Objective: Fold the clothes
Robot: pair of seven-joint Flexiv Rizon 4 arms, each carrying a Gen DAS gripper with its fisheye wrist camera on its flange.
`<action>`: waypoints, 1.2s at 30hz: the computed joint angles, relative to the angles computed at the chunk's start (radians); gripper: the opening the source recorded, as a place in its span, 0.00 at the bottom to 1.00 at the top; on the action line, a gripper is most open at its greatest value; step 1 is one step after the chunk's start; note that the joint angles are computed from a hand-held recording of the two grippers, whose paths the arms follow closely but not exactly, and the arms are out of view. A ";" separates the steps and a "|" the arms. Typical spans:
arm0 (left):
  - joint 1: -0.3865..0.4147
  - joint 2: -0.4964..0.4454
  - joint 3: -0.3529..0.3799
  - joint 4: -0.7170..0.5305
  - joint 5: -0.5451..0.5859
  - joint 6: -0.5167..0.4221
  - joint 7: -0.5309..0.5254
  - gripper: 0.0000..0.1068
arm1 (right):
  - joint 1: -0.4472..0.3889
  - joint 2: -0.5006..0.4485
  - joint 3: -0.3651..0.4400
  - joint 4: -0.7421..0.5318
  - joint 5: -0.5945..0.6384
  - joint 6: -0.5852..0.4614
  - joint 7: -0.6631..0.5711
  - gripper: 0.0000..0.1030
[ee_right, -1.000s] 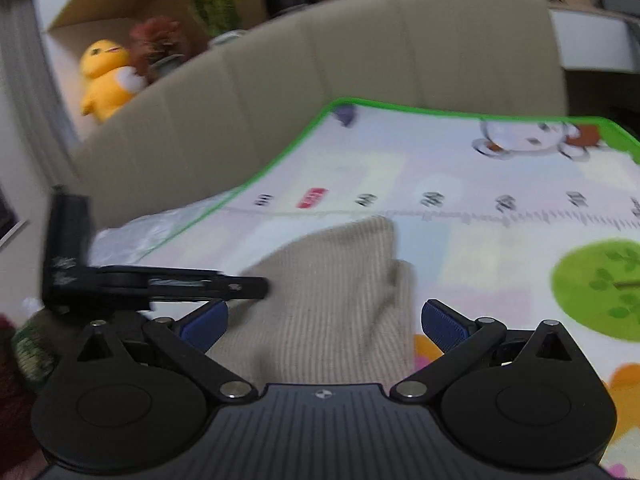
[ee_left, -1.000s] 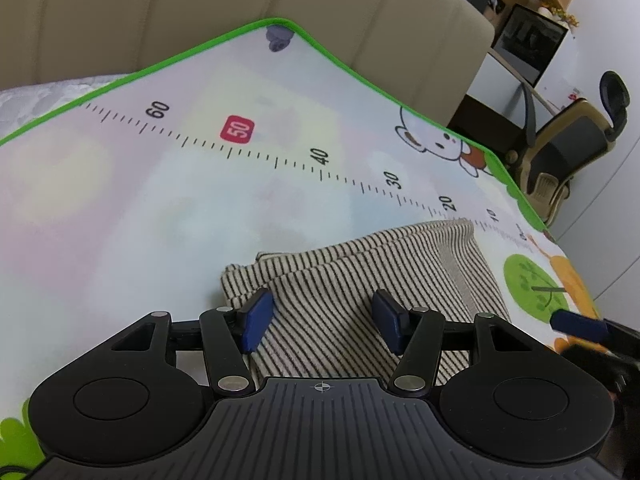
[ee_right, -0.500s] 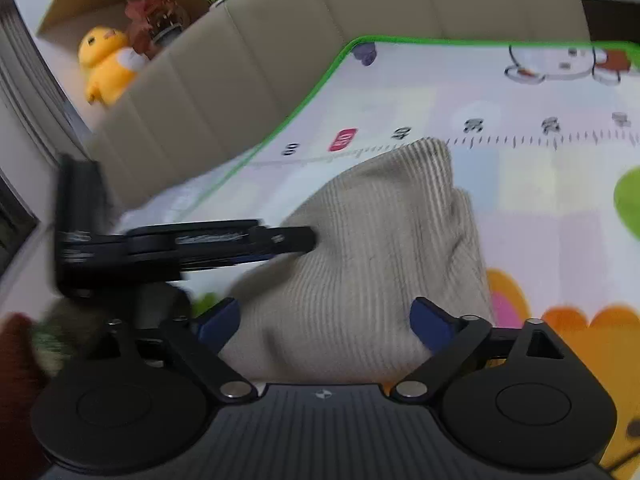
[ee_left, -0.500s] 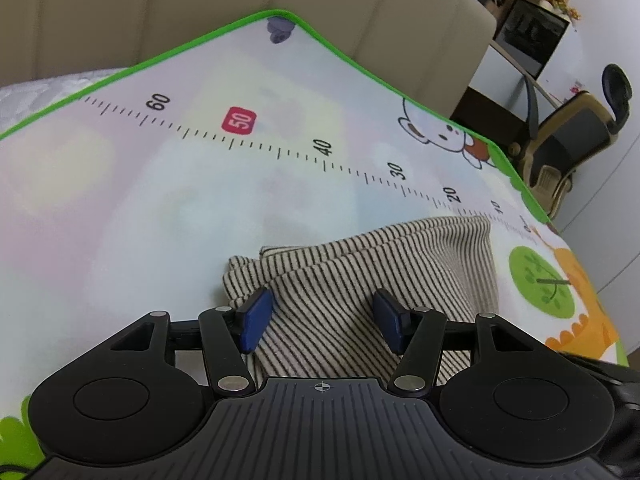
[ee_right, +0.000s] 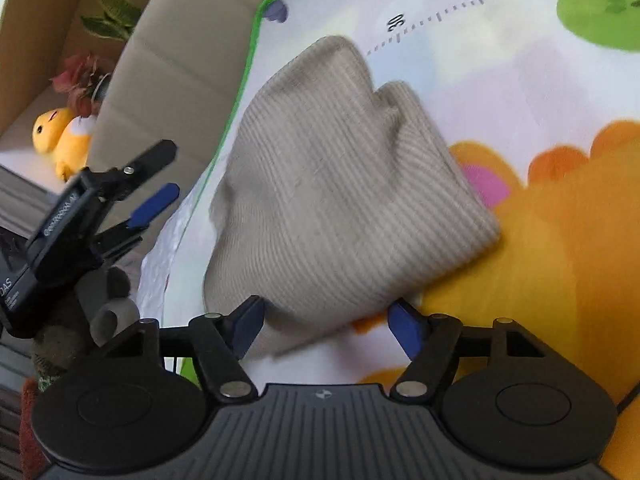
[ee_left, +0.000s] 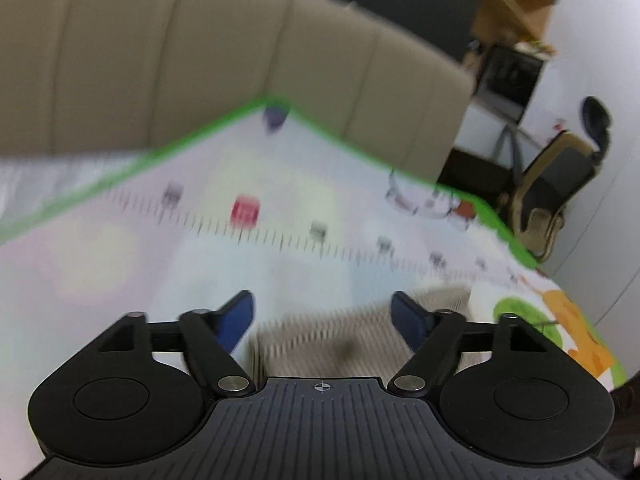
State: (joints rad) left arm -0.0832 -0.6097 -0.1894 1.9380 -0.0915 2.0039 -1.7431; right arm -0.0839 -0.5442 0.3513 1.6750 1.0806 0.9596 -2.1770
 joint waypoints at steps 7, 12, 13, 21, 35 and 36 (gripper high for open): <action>0.159 -0.108 -0.174 -0.076 0.019 -0.188 -0.020 0.69 | 0.039 -0.050 -0.032 -0.101 -0.082 0.080 0.039 0.66; 0.286 -0.134 -0.346 -0.053 0.043 -0.232 0.017 0.70 | 0.171 -0.123 -0.113 -0.163 -0.329 0.289 0.052 0.67; 0.283 -0.133 -0.353 -0.052 0.045 -0.247 0.035 0.71 | 0.186 -0.126 -0.121 -0.157 -0.369 0.325 0.045 0.68; 0.411 -0.191 -0.593 0.005 0.114 -0.248 0.187 0.76 | 0.124 -0.121 0.014 -0.125 -0.505 0.501 -0.091 0.79; 0.294 -0.091 -0.364 0.016 -0.007 -0.191 -0.023 0.65 | -0.177 -0.088 0.453 0.215 -0.600 0.790 -0.409 0.86; 0.282 -0.102 -0.359 -0.003 -0.007 -0.236 -0.016 0.57 | -0.154 -0.091 0.434 0.226 -0.608 0.813 -0.400 0.86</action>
